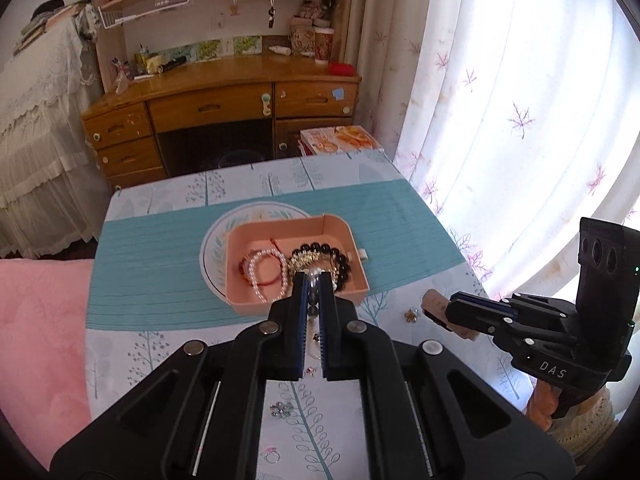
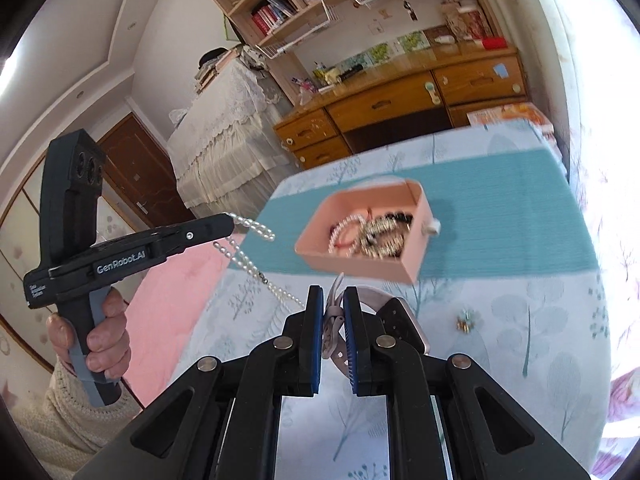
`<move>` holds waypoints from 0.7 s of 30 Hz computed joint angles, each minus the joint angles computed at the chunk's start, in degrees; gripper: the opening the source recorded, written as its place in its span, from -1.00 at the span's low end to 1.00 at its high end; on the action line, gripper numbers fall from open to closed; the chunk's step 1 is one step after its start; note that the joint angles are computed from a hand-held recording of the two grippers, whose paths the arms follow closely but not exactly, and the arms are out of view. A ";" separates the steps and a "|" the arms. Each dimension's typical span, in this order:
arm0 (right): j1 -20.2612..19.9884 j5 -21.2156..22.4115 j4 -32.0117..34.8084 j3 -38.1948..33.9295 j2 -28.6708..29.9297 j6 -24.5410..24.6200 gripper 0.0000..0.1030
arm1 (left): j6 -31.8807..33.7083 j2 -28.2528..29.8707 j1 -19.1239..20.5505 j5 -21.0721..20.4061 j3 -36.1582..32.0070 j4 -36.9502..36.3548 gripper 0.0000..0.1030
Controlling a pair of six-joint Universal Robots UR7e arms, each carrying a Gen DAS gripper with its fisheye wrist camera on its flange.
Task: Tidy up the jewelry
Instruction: 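Carry the smartwatch in the right tool while the left tool carries the necklace to the box, then release the smartwatch into the box with the right tool while the left tool releases the necklace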
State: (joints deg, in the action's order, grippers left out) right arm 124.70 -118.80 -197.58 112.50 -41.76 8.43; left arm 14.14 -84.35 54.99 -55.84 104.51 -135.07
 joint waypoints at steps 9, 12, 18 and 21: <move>1.00 -1.13 9.39 -12.48 0.86 0.91 -0.81 | 2.48 4.38 -1.22 2.34 -6.66 -5.10 -0.95; 0.35 -1.27 11.96 -16.92 2.38 1.82 -0.81 | 2.66 7.66 0.37 2.13 -8.88 -5.95 -0.95; -2.23 -1.50 18.04 -26.78 7.24 3.66 -0.81 | 2.15 15.98 5.67 0.36 -13.62 -7.64 -0.95; -3.83 -1.38 20.20 -30.40 9.98 3.96 -0.81 | 0.77 19.88 8.60 -0.86 -16.52 -5.91 -0.95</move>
State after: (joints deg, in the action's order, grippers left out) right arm 120.88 -120.18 -177.38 82.10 -31.78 12.39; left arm 14.91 -64.47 63.60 -56.70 87.98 -140.98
